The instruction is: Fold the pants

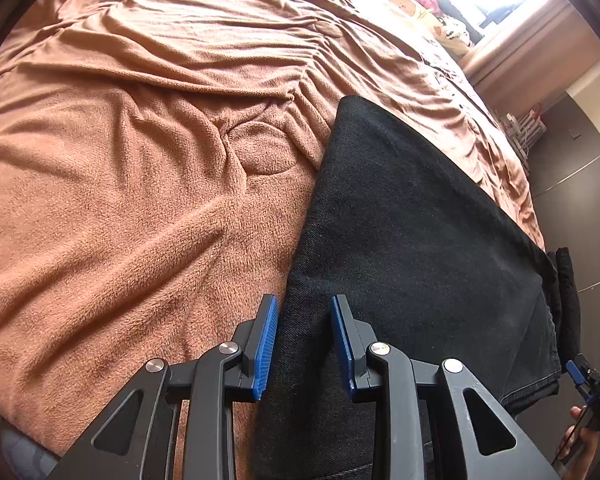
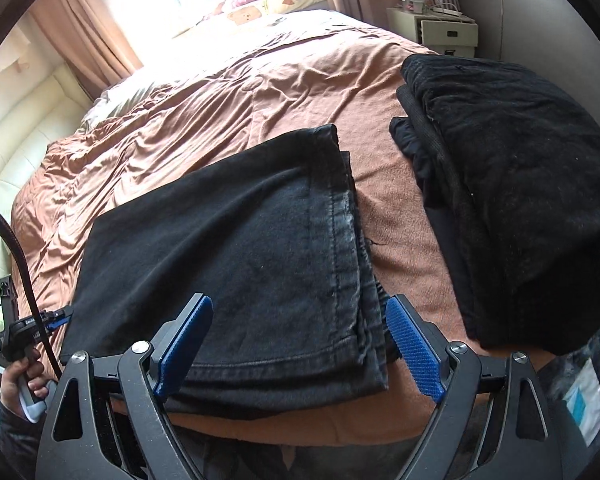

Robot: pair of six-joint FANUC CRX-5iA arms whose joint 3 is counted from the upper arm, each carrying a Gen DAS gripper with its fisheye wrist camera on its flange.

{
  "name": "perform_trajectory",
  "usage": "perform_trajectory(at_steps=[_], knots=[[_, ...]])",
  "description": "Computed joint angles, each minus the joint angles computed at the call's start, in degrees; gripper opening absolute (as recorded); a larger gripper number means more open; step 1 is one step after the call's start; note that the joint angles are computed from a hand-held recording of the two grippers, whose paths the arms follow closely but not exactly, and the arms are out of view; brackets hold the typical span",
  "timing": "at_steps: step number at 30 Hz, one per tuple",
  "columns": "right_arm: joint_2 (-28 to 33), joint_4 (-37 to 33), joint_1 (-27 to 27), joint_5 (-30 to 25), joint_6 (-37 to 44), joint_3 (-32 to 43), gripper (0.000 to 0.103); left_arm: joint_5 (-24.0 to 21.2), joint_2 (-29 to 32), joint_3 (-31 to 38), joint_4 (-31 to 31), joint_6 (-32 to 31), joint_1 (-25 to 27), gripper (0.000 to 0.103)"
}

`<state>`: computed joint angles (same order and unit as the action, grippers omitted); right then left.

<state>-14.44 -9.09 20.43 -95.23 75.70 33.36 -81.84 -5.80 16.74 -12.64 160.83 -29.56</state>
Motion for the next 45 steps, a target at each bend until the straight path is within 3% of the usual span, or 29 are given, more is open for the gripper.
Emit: perform_trajectory(at_steps=[5,8,10,15,22,26,29,35,38,39,40,41,45], knots=[[-4.43,-0.02,0.39,1.71,-3.55,-4.23,0.089,-0.49,-0.34,0.13,-0.72,0.88,-1.07,0.029],[-6.13,-3.48,-2.93,2.11,-4.85,-5.84,0.086,-0.97,-0.42,0.36,-1.19,1.06,-1.51,0.029],[-6.46,-6.18,-5.69,1.66,-5.96,-6.39,0.070,-1.21,-0.50,0.31,-1.30,1.28,-1.69,0.029],[-6.83,-10.94,-10.80,1.81,-8.94,-8.00,0.047,-1.51,-0.70,-0.08,-1.20,1.58,-1.81,0.029],[-7.08,-10.81,-12.51,0.87,-11.79,-7.90,0.046,-2.95,-0.79,0.48,-2.54,2.53,-2.80,0.029],[-7.10,-22.48,-23.22,-2.26,-9.85,-6.99,0.046,-2.94,-0.95,0.31,-2.53,2.85,-2.71,0.029],[-7.06,-26.27,-25.55,-2.64,-8.23,-7.52,0.046,-3.03,-0.75,0.49,-2.29,2.53,-2.59,0.029],[-7.16,-25.59,-23.22,2.07,-8.79,-8.64,0.046,-3.09,-0.14,0.97,-1.84,1.64,-2.73,0.029],[-7.08,-21.09,-18.49,4.28,-8.86,-9.46,0.046,-3.09,-0.01,0.86,-1.51,1.62,-2.47,0.029],[-6.99,-20.29,-17.65,4.73,-8.81,-9.75,0.043,-3.09,0.05,0.86,-1.38,1.53,-2.37,0.029],[-7.01,-17.81,-15.48,5.38,-9.21,-10.31,0.023,-3.04,0.11,0.87,-1.28,1.43,-2.29,0.029],[-7.01,-14.54,-13.03,5.87,-9.63,-10.86,0.013,-3.02,0.18,0.95,-1.22,1.29,-2.23,0.029],[-8.32,-13.52,-13.52,8.00,-9.10,-11.99,0.008,-3.37,0.42,1.60,-1.26,0.62,-1.97,0.029]])
